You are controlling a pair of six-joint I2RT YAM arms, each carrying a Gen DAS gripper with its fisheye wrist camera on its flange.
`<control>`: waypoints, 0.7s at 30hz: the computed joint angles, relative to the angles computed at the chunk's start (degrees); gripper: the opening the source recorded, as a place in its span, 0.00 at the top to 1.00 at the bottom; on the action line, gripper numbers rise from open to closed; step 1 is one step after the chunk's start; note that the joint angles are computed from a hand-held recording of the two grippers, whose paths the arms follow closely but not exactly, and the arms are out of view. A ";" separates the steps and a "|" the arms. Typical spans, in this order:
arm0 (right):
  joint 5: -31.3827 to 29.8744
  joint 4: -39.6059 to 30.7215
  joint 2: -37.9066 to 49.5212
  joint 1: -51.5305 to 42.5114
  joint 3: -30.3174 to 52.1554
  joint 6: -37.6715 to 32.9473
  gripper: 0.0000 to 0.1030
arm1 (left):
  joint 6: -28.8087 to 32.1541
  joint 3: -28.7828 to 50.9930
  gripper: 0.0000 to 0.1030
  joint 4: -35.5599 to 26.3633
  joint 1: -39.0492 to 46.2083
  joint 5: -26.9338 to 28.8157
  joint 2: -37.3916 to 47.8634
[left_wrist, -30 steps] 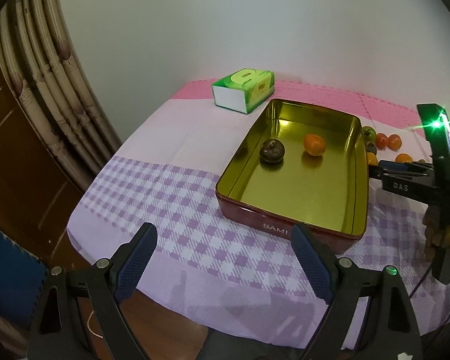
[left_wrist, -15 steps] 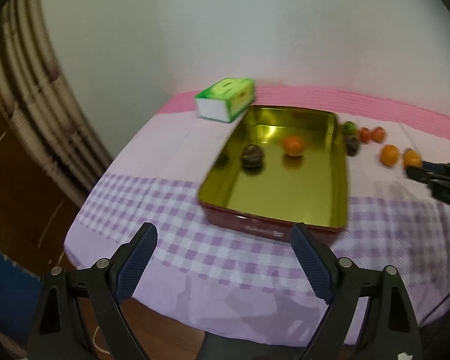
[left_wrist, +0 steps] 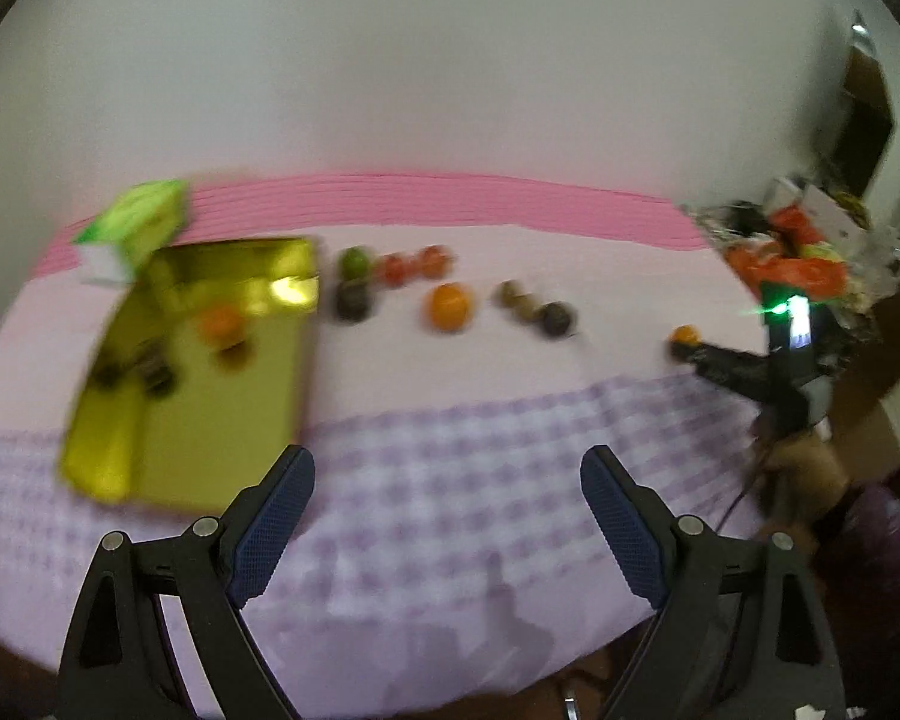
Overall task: Organize fruits
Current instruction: 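Grasp two small olive-green fruits with the left gripper while the right gripper holds the yellow fruit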
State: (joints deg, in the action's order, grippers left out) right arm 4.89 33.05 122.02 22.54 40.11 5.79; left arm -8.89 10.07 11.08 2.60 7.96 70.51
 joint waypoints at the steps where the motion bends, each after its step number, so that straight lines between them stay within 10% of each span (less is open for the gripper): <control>1: -0.20 0.18 0.43 0.29 0.50 0.70 0.63 | -0.45 2.18 0.15 2.02 -1.20 1.31 4.39; 10: -6.14 3.37 1.44 -2.19 -0.25 0.96 0.63 | -4.33 27.28 0.53 4.06 -11.88 3.52 37.14; 21: -13.47 4.48 2.70 -5.94 0.25 1.32 0.63 | -11.91 54.52 0.54 -13.12 -6.65 3.31 54.96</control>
State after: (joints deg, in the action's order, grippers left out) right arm -8.58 37.53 124.72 16.60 40.36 7.10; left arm -20.80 64.59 -2.04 -4.05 11.26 125.46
